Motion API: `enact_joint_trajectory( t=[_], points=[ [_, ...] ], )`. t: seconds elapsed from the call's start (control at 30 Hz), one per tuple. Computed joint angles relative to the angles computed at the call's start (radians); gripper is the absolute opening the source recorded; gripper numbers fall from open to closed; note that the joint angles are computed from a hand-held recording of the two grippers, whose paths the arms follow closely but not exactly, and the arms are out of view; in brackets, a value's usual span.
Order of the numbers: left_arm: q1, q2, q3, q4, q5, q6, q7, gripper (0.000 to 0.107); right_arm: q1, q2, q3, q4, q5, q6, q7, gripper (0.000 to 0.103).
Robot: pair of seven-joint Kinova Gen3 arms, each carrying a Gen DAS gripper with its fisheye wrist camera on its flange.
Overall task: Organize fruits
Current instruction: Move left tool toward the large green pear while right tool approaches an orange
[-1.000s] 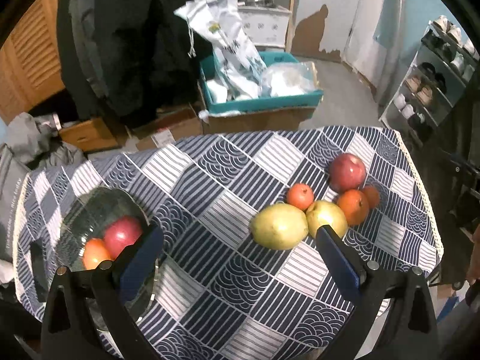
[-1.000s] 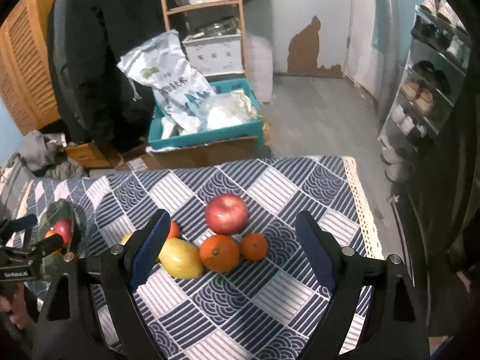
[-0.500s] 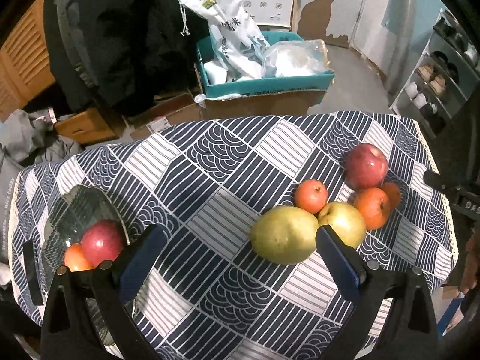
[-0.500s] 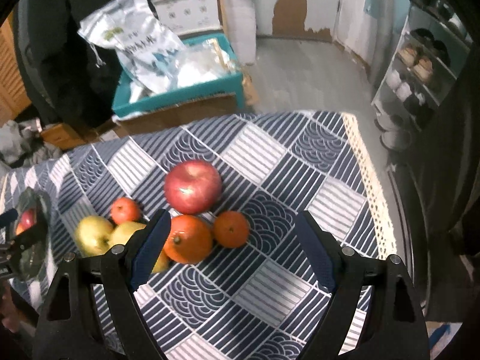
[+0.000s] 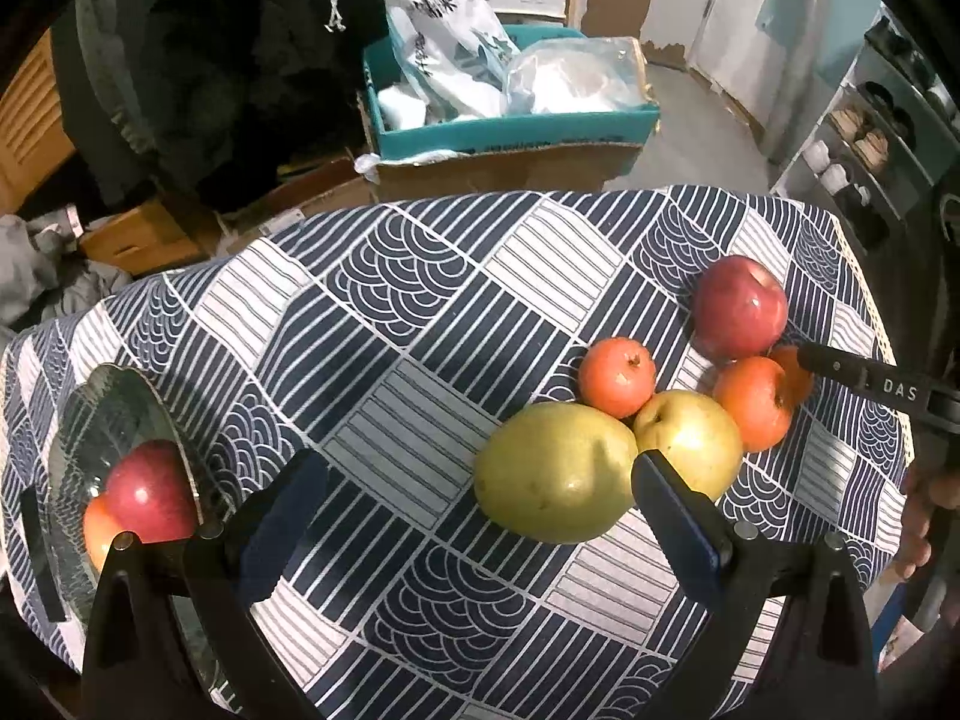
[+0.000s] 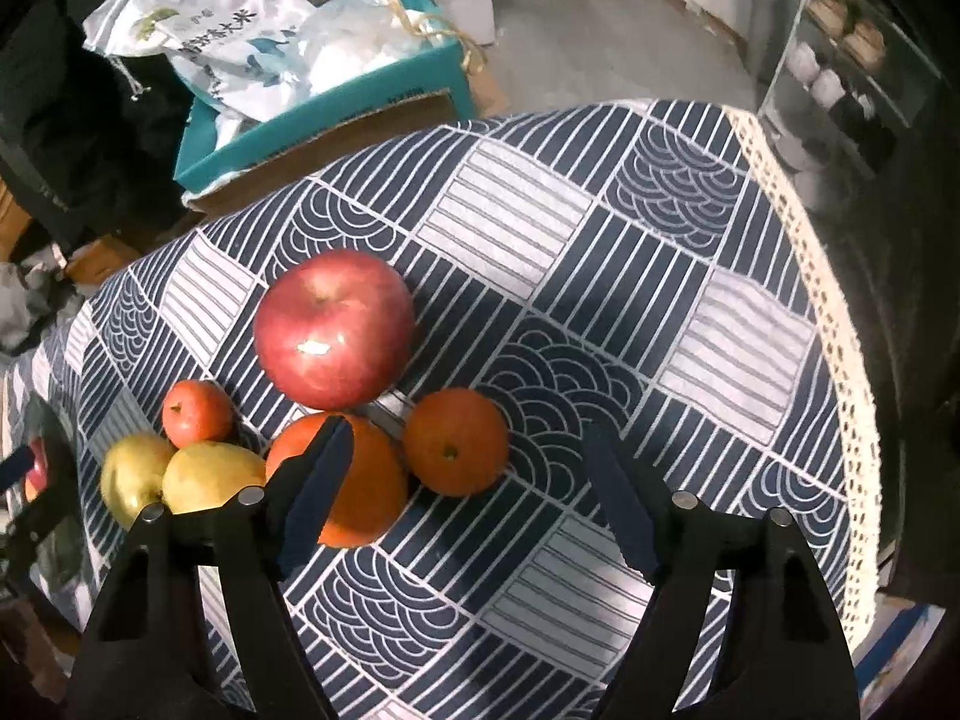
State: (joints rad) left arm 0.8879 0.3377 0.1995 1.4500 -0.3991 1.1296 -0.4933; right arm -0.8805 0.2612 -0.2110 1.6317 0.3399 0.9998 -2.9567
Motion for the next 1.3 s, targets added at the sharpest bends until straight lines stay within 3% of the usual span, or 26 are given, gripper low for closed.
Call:
enact_joint_trajectory(
  t=[0.27,0.47,0.5,0.6,1.03,1.23,1.3],
  points=[
    [-0.019,0.013,0.009,0.016,0.038,-0.059,-0.064,0.102,0.036,0.009,0.008,0.056,-0.061,-0.097,-0.002,0.075],
    [-0.013,0.029,0.01,0.016,0.053,-0.082,-0.126,0.102,0.078,-0.006,0.006,0.112,-0.134,-0.191,0.017,0.054],
    [-0.01,0.035,0.008,0.013,0.053,-0.079,-0.133,0.102,0.095,-0.008,-0.009,0.115,-0.14,-0.2,0.027,0.046],
    [-0.016,0.044,0.007,0.016,0.073,-0.089,-0.159,0.102,0.054,0.002,0.013,0.077,-0.121,-0.134,0.042,0.044],
    [-0.003,0.089,-0.003,0.011,0.084,-0.089,-0.286,0.102,-0.043,-0.002,-0.038,0.005,-0.04,0.031,0.049,0.044],
    [0.037,0.119,-0.023,-0.004,0.034,-0.074,-0.294,0.101,-0.073,0.044,-0.039,-0.026,-0.046,0.048,0.098,0.044],
    [0.04,0.125,-0.026,-0.006,0.031,-0.074,-0.292,0.096,-0.07,0.049,-0.034,-0.015,-0.06,0.028,0.108,0.044]
  ],
)
